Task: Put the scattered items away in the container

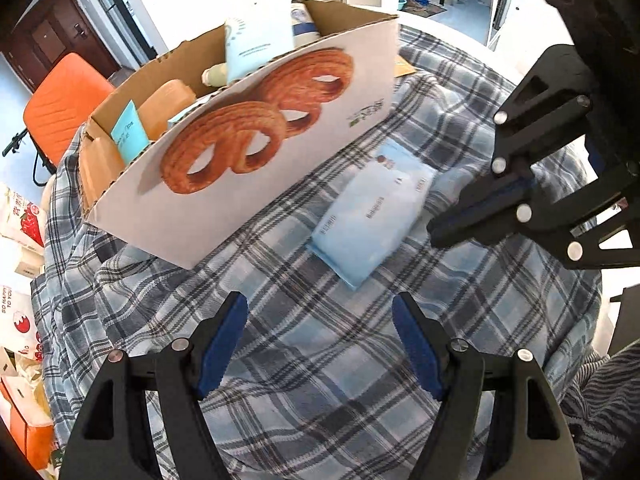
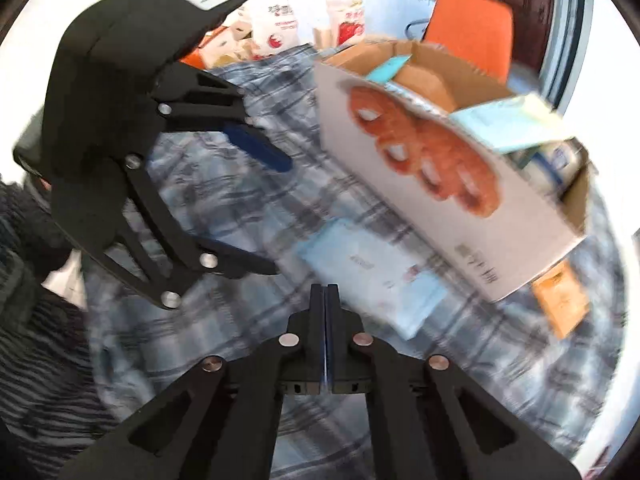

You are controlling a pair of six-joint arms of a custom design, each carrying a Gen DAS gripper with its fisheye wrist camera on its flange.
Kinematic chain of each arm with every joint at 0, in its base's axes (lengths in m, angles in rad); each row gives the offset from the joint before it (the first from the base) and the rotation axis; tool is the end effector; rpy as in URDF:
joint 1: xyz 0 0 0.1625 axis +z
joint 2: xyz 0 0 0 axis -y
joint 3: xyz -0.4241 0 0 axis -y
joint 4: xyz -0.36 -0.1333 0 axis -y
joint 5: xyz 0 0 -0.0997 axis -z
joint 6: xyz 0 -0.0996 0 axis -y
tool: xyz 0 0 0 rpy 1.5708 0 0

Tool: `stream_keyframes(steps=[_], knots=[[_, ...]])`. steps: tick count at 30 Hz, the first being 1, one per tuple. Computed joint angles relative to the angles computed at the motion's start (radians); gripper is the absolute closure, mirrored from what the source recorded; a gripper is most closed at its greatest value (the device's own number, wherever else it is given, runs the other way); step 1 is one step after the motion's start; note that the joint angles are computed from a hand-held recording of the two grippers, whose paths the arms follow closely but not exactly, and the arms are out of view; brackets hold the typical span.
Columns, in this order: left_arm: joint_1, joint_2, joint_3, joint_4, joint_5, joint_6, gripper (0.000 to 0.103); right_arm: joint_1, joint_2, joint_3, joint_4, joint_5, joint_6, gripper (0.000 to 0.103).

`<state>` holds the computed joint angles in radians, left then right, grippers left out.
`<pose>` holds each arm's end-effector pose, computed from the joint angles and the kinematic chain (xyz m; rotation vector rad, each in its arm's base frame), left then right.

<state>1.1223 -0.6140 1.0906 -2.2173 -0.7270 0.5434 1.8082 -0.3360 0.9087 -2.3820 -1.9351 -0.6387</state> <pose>-0.1493 -0.7893 0.1933 1.0117 2.0537 -0.1459 0.2883 -0.7758 0.0404 1.1035 -2.4980 0.2203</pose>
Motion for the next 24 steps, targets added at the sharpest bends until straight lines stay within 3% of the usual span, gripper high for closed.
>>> stream_keyframes(steps=[2,4,6,7,10,13,19,22,24], knots=[[-0.003,-0.013,0.024,-0.011,-0.001,0.003,0.026,0.009,0.0,0.041,-0.118,-0.059,-0.109,0.101],[-0.003,-0.016,0.027,-0.004,-0.001,-0.014,0.026,0.009,0.012,0.058,-0.231,-0.088,-0.2,0.082],[-0.003,-0.008,0.017,-0.004,0.005,-0.033,0.026,-0.005,0.018,0.019,-0.177,-0.049,-0.199,0.023],[-0.002,-0.002,0.008,-0.004,0.006,-0.044,0.026,-0.014,0.025,-0.023,-0.113,-0.023,-0.189,0.021],[0.004,0.018,-0.029,0.028,0.001,-0.081,0.026,-0.027,0.049,-0.1,-0.066,0.002,-0.205,0.021],[0.008,0.032,-0.049,0.071,0.005,-0.092,0.026,-0.027,0.091,-0.209,0.062,-0.018,-0.226,0.021],[0.008,0.045,-0.04,0.065,0.039,-0.099,0.026,-0.025,0.139,-0.299,0.201,-0.04,-0.278,0.02],[0.009,0.045,-0.046,0.057,0.038,-0.124,0.026,-0.028,0.152,-0.318,0.22,-0.05,-0.258,0.03],[0.008,0.04,-0.041,0.046,0.034,-0.128,0.026,-0.031,0.154,-0.322,0.24,-0.052,-0.24,0.054]])
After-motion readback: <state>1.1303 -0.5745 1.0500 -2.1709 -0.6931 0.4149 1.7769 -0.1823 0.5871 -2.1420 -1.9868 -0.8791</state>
